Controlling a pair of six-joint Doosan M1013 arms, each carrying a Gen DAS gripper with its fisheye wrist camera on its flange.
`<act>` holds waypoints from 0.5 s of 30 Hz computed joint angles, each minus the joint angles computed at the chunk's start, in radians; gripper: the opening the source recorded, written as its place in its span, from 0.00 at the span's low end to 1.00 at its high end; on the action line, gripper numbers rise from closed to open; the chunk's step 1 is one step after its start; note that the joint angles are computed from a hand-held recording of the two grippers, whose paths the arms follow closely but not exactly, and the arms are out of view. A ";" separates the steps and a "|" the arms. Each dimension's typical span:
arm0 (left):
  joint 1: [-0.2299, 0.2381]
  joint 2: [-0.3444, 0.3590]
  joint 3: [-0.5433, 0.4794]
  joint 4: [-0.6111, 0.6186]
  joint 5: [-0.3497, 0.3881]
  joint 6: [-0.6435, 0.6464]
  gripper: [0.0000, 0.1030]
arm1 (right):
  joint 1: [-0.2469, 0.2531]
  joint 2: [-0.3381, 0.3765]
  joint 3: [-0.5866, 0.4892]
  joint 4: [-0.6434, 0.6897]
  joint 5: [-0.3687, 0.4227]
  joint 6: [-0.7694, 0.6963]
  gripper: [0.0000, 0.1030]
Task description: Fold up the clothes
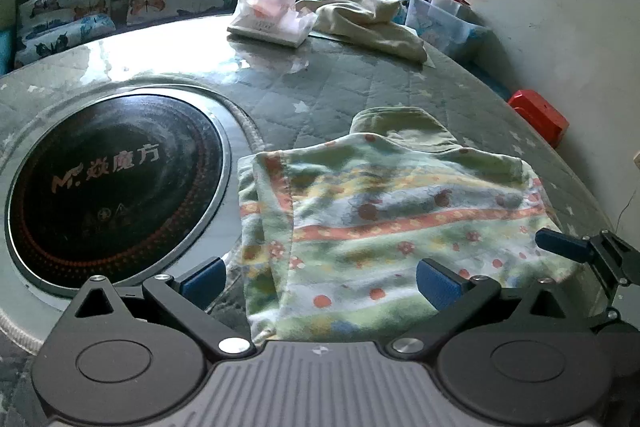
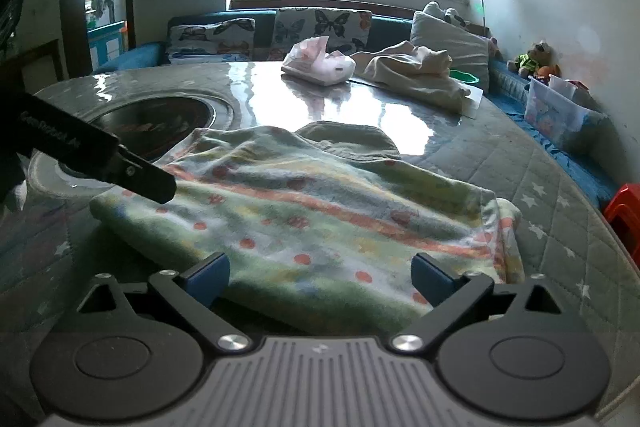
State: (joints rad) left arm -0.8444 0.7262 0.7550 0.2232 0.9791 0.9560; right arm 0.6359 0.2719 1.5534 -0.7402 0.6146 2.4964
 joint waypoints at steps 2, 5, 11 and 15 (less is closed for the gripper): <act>-0.004 -0.005 0.008 0.008 -0.008 -0.006 1.00 | 0.005 -0.005 0.007 -0.009 0.000 0.013 0.99; -0.012 -0.017 0.028 0.032 -0.024 -0.016 1.00 | 0.011 -0.014 0.018 -0.026 0.005 0.044 1.00; -0.031 -0.037 0.057 0.092 -0.042 -0.038 1.00 | 0.021 -0.032 0.040 -0.072 0.021 0.119 1.00; -0.043 -0.050 0.081 0.130 -0.059 -0.057 1.00 | 0.027 -0.044 0.056 -0.092 0.035 0.167 1.00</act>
State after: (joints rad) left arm -0.8876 0.6761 0.8363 0.3536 0.9205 0.8989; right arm 0.6633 0.2276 1.6090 -0.8323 0.6499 2.6638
